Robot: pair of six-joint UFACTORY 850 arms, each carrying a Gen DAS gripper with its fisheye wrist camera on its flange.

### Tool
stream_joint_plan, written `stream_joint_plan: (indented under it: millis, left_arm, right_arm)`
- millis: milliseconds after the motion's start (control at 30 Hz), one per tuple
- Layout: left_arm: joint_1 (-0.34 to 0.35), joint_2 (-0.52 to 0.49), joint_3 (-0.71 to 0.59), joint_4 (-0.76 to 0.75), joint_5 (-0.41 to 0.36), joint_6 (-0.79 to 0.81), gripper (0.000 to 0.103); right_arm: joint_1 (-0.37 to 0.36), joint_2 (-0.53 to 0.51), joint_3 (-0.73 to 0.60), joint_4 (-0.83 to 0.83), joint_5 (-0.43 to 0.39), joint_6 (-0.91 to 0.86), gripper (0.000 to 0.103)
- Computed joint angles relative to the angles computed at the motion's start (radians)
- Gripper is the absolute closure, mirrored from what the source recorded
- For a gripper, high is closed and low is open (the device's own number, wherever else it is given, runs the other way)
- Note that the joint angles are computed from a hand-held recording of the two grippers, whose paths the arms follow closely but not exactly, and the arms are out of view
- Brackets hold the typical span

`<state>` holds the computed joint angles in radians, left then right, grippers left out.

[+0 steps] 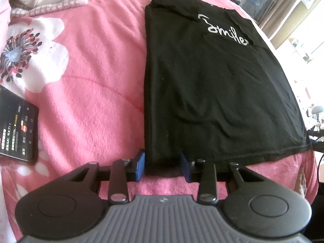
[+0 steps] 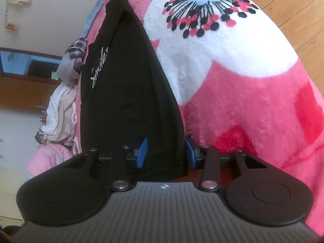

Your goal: Fold clothes

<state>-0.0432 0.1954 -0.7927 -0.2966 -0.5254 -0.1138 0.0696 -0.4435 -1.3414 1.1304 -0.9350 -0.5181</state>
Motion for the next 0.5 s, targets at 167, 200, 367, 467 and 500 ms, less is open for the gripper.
stream_joint_plan:
  millis: [167, 200, 367, 467, 500]
  left_arm:
    - [0.017, 0.021, 0.017, -0.059, -0.007, 0.043, 0.082]
    - [0.015, 0.023, 0.017, -0.054, -0.010, 0.045, 0.084]
    - [-0.012, 0.010, -0.009, 0.019, -0.031, 0.071, 0.084]
    - [-0.014, -0.010, -0.024, 0.037, -0.031, 0.076, 0.084]
    - [-0.012, -0.014, -0.026, 0.036, -0.031, 0.077, 0.084]
  right_arm:
    - [-0.006, 0.002, 0.008, 0.008, -0.005, -0.021, 0.077]
    - [-0.007, 0.005, 0.014, 0.012, -0.004, -0.022, 0.079]
    - [-0.007, 0.010, 0.022, 0.009, 0.002, -0.030, 0.086]
    - [-0.008, 0.007, 0.021, 0.016, 0.007, -0.028, 0.087]
    - [-0.007, 0.004, 0.020, 0.019, 0.007, -0.026, 0.087]
